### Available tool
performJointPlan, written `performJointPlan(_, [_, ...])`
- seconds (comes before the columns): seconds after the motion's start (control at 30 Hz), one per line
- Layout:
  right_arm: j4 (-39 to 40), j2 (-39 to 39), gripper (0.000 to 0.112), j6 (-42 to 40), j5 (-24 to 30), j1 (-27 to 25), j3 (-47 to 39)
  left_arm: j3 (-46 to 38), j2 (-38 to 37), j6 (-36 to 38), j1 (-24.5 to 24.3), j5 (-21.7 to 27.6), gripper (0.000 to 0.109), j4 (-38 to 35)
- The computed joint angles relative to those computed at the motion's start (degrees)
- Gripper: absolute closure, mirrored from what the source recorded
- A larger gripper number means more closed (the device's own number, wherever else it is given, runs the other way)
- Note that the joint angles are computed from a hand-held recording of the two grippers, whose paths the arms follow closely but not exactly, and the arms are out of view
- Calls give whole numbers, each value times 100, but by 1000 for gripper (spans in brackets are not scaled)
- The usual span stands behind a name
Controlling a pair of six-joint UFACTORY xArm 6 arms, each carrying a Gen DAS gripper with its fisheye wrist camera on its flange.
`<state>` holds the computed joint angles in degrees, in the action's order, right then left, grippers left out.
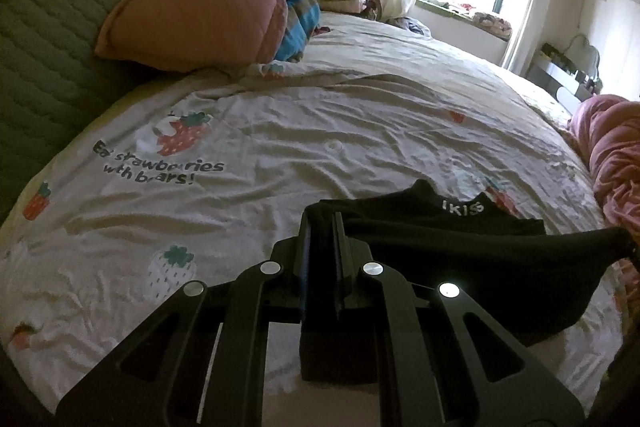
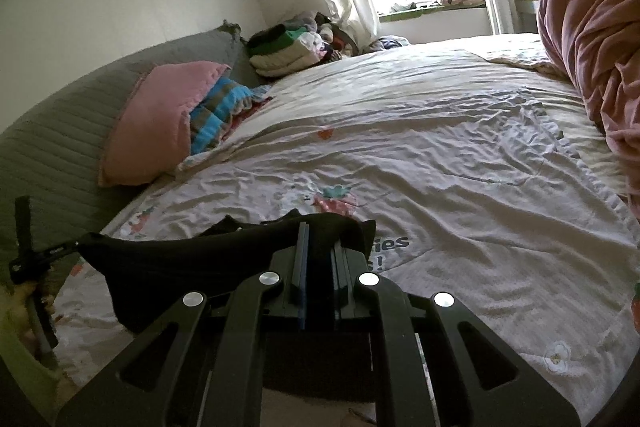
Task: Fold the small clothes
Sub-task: 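Lift the hem with both tools and fold it over toward the collar, then lower the folded hem onto the shirt and open both tools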
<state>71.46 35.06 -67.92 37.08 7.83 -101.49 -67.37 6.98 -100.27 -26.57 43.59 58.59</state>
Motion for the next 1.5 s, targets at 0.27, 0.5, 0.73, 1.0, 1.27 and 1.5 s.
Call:
performJointPlan(0.27, [-621,544,104,585,-265,142,-541,-139,352,106,228,-301,105,-110])
performJointPlan(0.5, [-1087,841,104,953,-534,266,-763,-320,610,336,322,-438,105,-219])
performJointPlan(0.73, [-1457,1044,104,1269,-672,354,-930,-347,767,443,386,-574,104,-341])
performJointPlan(1.0, [-1723,1137,103,1485,-848,418,-969,-353,754,350,372,-507,101,-224])
performJointPlan(1.27, [-1648,1046,92,1384,-1138,440,-805,-75,499,-156,363,-532,101,168])
performJointPlan(1.5, [-893,578,82,424,-1348,468,-204,62,555,-213,216,-596,102,224])
